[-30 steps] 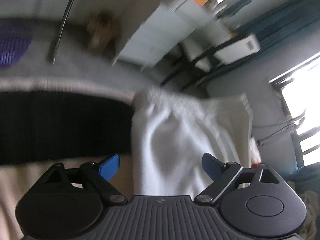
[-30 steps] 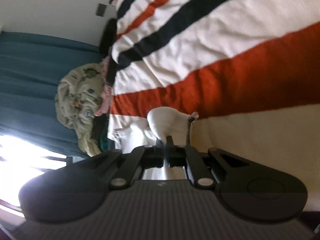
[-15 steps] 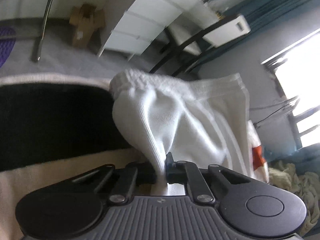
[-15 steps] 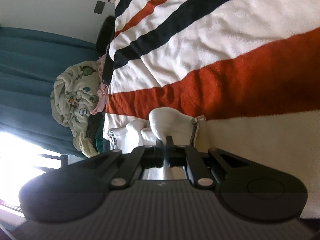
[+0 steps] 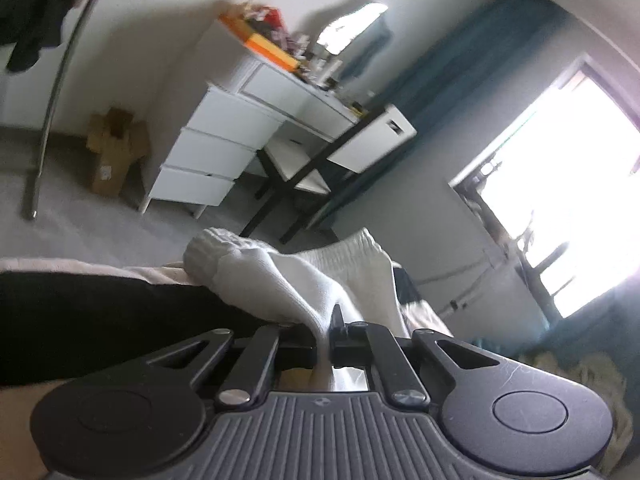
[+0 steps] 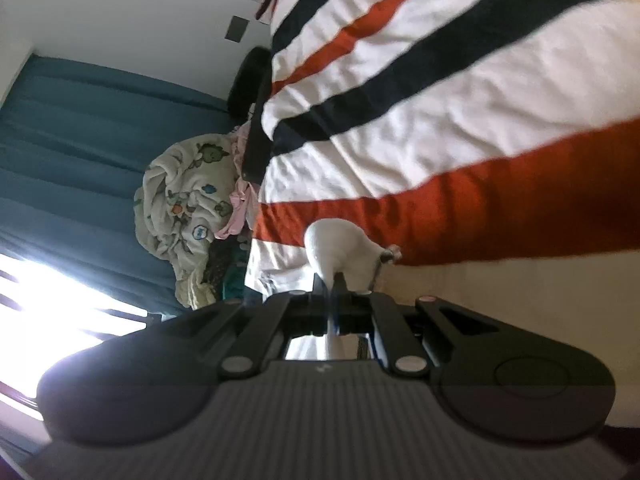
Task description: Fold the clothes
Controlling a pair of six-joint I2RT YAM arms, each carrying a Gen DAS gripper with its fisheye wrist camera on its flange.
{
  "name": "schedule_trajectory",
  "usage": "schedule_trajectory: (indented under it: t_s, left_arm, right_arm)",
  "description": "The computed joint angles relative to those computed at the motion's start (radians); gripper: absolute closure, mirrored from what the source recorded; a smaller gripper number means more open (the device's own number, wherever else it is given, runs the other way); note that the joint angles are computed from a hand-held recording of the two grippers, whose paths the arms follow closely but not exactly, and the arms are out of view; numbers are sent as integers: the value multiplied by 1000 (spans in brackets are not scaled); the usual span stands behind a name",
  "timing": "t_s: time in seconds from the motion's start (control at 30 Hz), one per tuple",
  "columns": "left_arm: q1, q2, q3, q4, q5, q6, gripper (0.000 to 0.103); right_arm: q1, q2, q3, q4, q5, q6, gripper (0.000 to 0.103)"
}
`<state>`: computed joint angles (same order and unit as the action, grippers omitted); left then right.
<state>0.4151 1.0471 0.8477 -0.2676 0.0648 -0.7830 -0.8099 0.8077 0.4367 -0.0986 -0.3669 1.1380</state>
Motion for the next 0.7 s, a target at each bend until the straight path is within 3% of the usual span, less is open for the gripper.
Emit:
schedule_trajectory:
  t_s: [0.17, 0.37, 0.53, 0.7]
  left_arm:
    - [-139, 141, 136, 65, -168, -75, 98]
    - [-298, 494, 436, 182, -354, -58, 98]
    - [-373, 880, 859, 122, -429, 17, 98]
    - [-427, 1351, 1486, -82, -482, 209, 97]
  right_arm:
    - [141, 296, 212, 121, 120, -45, 97]
    - [328, 690, 564, 184, 352, -138, 98]
    - [401, 1060, 891, 190, 455, -211, 98]
    - [443, 1420, 1297, 91, 519, -281, 98]
